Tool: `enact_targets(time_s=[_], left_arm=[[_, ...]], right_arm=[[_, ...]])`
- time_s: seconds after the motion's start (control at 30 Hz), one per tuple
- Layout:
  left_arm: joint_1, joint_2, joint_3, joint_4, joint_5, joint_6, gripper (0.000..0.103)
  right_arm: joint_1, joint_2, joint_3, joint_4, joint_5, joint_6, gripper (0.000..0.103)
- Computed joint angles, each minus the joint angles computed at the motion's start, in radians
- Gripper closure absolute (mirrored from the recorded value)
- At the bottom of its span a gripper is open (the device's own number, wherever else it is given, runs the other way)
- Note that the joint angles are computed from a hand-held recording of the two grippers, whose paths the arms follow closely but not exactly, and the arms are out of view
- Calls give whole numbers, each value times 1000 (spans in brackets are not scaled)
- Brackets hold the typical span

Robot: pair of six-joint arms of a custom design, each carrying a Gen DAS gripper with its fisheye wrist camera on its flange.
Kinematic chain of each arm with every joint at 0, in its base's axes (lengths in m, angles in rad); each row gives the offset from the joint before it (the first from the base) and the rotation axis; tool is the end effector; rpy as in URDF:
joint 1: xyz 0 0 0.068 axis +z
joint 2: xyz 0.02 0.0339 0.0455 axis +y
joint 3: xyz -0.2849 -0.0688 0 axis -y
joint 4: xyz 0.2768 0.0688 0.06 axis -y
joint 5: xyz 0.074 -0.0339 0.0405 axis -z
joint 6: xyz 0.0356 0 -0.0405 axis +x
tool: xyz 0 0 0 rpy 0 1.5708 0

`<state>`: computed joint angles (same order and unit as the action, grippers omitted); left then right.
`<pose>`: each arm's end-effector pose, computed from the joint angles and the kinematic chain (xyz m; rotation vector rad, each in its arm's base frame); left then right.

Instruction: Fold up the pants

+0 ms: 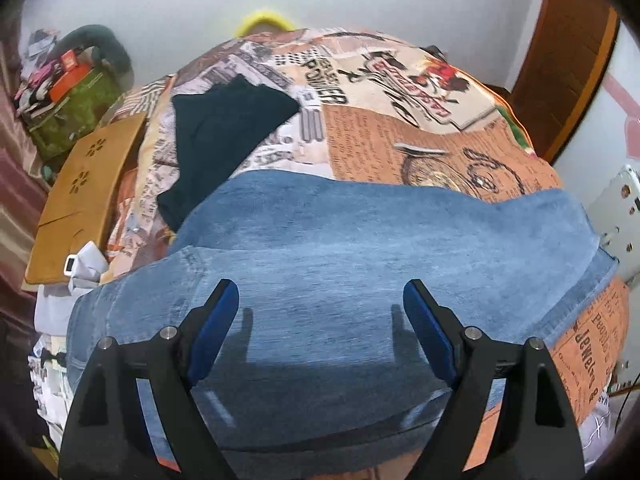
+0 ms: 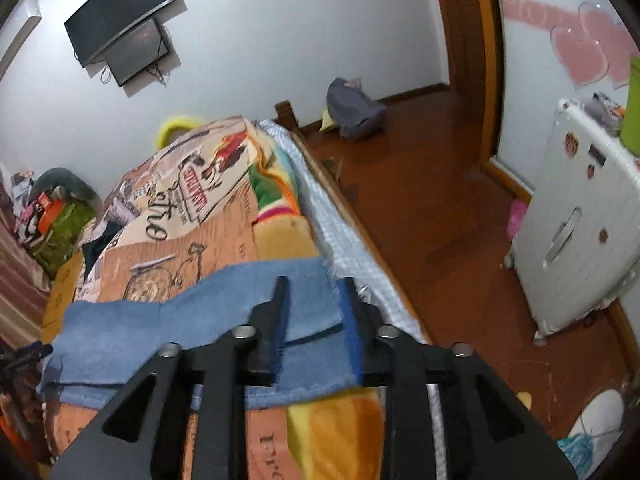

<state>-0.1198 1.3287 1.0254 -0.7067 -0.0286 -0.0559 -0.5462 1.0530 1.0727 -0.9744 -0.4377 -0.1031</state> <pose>0.2901 -0.0339 0.2719 0.0718 2.5794 -0.0284 0.1924 -0.0993 0.3398 0.3637 2.3921 0.2638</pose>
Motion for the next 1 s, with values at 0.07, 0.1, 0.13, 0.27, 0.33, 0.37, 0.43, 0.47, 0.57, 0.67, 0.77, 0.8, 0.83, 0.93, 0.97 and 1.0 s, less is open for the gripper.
enact_targets(time_s=[0.07,0.1,0.13,0.27,0.33,0.37,0.43,0.47,0.57,0.67,0.77,0.8,0.83,0.93,0.97,1.0], left_arm=[[30,-16,-7,0,-5,6,19],[55,-30,-14,2,-3,11,19],[78,-40,-19,3,1,17,19],[222,-87,-46,6,23,61,18],[313,-98,-53,8,39,90,15],[369,-97,-54,9,54,106,14],[472,-84,-47,11,84,132,14],[527,-67,-37,12,102,148,14],[670,16,13,13,151,190,14],[757,131,85,14,176,223,13],[807,271,175,1,190,246,13],[813,316,202,-3,198,250,13],[818,365,233,-11,205,256,13],[822,500,320,-39,225,271,13],[822,541,346,-49,232,276,13],[823,576,368,-57,233,278,13]], right_arm=[[20,-7,-31,22,9,31,58],[27,-14,-42,20,9,39,58],[43,-21,-52,13,2,43,58],[256,-12,-70,49,47,113,58],[372,5,-66,79,74,142,58],[454,24,-56,105,92,168,58],[601,75,-25,152,122,212,58],[655,95,-16,172,134,227,58],[825,204,49,243,157,263,56],[941,331,140,286,160,271,56],[1036,476,251,309,153,262,55],[1059,513,280,314,151,257,55],[1090,578,335,313,146,247,55],[1144,711,454,296,148,219,55],[1161,765,503,289,147,203,55],[1174,823,557,280,143,192,55]])
